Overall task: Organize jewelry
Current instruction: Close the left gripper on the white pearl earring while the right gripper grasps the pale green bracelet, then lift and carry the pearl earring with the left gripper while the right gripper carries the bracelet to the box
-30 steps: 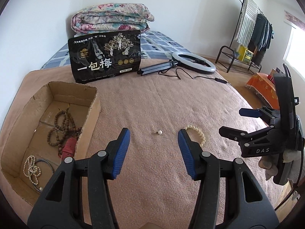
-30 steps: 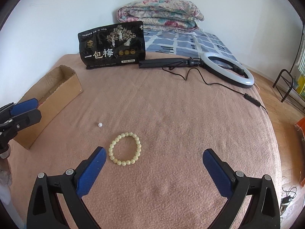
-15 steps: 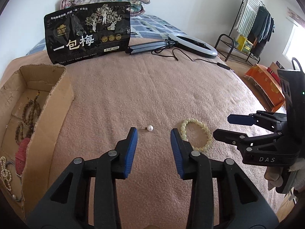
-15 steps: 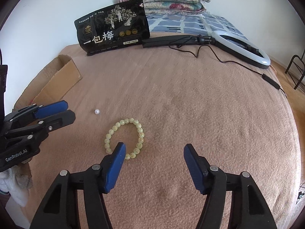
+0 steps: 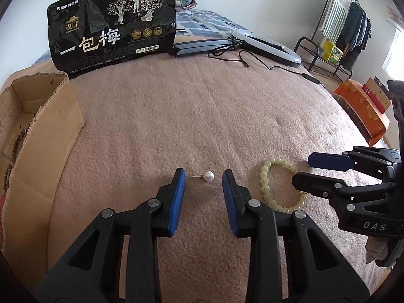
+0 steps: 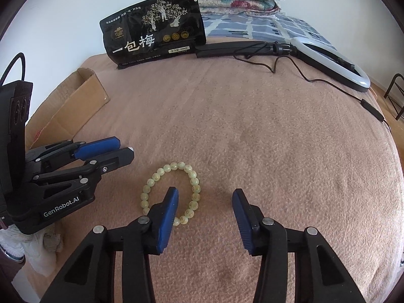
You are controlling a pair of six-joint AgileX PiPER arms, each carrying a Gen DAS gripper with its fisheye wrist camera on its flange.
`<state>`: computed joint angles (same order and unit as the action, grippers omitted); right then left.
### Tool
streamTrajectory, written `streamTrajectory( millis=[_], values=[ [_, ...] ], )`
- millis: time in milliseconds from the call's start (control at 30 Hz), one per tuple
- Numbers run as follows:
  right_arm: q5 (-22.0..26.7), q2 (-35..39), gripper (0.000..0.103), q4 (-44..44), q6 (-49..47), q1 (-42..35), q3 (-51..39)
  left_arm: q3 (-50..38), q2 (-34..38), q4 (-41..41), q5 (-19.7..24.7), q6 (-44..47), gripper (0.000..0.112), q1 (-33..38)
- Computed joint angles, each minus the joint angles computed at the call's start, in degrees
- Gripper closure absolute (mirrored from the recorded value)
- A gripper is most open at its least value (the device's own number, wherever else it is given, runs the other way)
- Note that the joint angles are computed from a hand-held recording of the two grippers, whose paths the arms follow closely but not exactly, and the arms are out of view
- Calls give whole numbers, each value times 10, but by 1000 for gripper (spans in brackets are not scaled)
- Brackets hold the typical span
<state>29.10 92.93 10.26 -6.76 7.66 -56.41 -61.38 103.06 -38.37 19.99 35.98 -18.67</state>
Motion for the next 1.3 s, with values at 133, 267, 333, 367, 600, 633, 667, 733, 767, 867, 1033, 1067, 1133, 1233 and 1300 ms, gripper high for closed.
streamTrajectory(
  millis=[133,267,333,367,600,633,667,733,767,867,1033,1067,1133,1233,1300],
  values=[
    [-1,8,57,-7,7,1,-5,-2,5,-7,-1,9,82,-2],
    [-4,16,59,-17,18,6,-9,-6,10,-4,1,6,87,-2],
    [-3,18,61,-25,27,9,-10,-7,11,-4,1,7,89,-2],
    [-3,18,63,-26,28,10,-11,-7,11,-4,2,7,92,-1],
    [-3,21,85,-58,56,25,-11,-6,12,-20,3,23,96,1],
    [-3,21,87,-53,53,25,-11,-6,11,-19,2,22,96,1],
    [-4,20,91,-51,52,25,-11,-4,10,-16,0,19,96,-1],
    [-5,20,96,-44,46,25,-10,-3,9,-10,-3,14,96,-4],
    [-6,19,97,-42,45,24,-9,-3,9,-9,-3,14,96,-4],
    [-10,13,98,-20,28,20,-5,-1,5,-6,-4,12,96,-5],
    [-14,-4,98,9,7,14,3,11,-10,-5,-9,14,96,-7],
    [-13,-8,98,8,9,15,4,14,-13,-8,-8,17,96,-7],
    [-11,-16,98,7,11,16,5,19,-22,-12,-7,19,96,-6],
    [-7,-29,98,-5,25,21,6,27,-38,-15,-6,24,96,-5],
    [-3,-40,98,-12,32,24,7,35,-52,-13,-6,24,96,-5]
  ],
)
